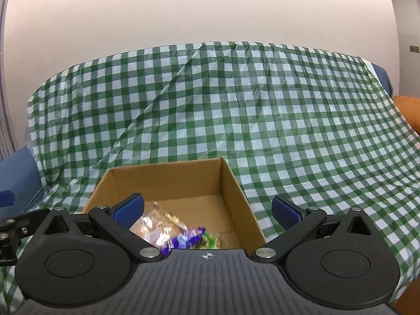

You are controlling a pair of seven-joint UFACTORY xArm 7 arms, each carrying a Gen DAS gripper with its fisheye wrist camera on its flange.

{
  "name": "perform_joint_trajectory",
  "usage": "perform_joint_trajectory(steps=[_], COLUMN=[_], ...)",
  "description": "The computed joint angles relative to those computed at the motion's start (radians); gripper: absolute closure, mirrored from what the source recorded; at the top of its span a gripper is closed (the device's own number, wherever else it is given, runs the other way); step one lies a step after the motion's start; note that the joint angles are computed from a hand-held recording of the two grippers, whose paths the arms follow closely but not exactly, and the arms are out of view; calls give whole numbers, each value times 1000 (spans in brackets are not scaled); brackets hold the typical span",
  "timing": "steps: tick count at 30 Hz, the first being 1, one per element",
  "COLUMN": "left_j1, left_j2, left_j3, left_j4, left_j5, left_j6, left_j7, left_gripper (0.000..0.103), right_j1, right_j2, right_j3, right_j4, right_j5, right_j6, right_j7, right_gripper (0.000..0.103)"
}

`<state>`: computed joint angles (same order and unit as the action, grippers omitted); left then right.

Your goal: Organize snacks

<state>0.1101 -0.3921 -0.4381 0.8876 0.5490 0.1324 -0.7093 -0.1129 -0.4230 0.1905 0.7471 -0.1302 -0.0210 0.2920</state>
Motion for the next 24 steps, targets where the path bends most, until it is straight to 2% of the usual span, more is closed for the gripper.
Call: perform_joint_trajectory(steps=[2, 3, 6, 7, 9, 10, 11, 13, 15, 19, 24], left_j1=[-14, -46, -112, -114, -63, -43, -40, -71, -64, -79, -95], left_j2=[-43, -55, -93, -111, -159, -171, -169, -137, -126, -95, -69], left_j3=[-14, 2, 26, 19, -37, -62, -73, -51, -54, -35, -15], left_j4=[-28, -41, -78, -94, -128, -132, -127, -112, -113, -94, -70], left_j5=[-6, -27, -84, -91, -69, -58, -55, -59, -32, -19, 3], left_j6=[38, 56, 99, 108, 112, 130, 152, 165, 154, 183, 211], left_j7=[-14, -4, 4, -11, -77, -97, -104, -78, -79, -84, -100], left_gripper=[1, 1, 0, 0, 0, 0, 0, 0, 0, 0, 1], right_j1=[18, 18, -47, -89, -190, -198, -171, -72, -26, -50, -64], right_j2=[-64, -104, -224, -262, -324, -341, -342, -325, -307, -254, -227], right_j3=[-18, -20, 25, 53, 127, 130, 101, 7, -26, 30, 75], right_j4=[-50, -86, -193, -225, -269, -278, -281, -278, -263, -226, -218], right_j5=[-1, -4, -22, -27, -19, -8, 5, 33, 53, 21, -45], right_j6=[19, 18, -32, -50, -40, -13, 11, 52, 84, 100, 66], right_j7=[-14, -19, -19, -17, 11, 28, 35, 29, 35, 57, 40], right_gripper=[1, 1, 1, 1, 1, 1, 1, 1, 1, 1, 1])
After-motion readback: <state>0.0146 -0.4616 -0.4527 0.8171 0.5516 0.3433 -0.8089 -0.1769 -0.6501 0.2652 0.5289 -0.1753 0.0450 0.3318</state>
